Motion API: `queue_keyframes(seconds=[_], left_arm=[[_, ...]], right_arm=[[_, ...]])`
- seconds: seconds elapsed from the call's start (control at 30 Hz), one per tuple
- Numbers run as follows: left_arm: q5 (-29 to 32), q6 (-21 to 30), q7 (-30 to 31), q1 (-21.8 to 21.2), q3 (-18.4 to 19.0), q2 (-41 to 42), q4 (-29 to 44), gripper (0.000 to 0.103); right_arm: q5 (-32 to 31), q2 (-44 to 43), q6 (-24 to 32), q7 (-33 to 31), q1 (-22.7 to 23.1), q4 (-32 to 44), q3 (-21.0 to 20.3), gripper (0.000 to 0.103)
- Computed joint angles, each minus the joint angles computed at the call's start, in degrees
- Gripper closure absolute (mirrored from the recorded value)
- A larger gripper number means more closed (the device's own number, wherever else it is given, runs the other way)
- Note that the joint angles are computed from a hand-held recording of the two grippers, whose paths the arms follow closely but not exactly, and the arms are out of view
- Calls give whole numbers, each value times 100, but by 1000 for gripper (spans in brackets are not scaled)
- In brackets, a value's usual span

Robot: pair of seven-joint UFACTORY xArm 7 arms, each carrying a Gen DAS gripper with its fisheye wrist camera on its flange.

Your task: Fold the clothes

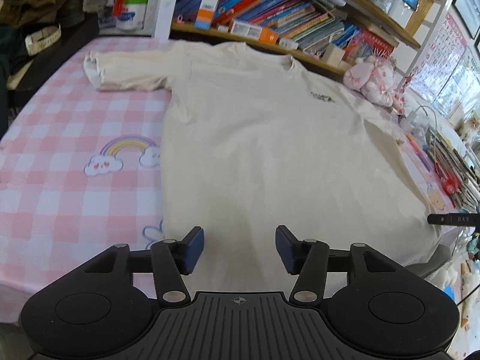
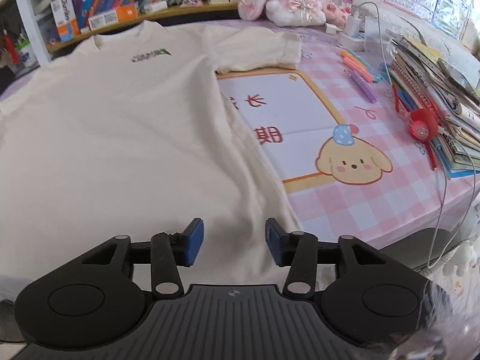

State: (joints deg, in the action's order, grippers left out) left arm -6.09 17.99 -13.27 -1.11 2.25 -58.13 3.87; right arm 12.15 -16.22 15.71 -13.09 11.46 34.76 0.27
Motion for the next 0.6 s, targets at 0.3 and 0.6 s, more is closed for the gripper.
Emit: queue_keyframes(seconds=[0.3, 0.6], left_arm=[[437, -403, -455, 131, -736, 907, 498, 19], [1071, -797, -1480, 712, -1678, 2309, 1376, 14]], right_arm=[[397, -145, -130, 92, 416, -77, -47, 26], [1223, 693, -157, -1109, 650, 820, -385, 20]])
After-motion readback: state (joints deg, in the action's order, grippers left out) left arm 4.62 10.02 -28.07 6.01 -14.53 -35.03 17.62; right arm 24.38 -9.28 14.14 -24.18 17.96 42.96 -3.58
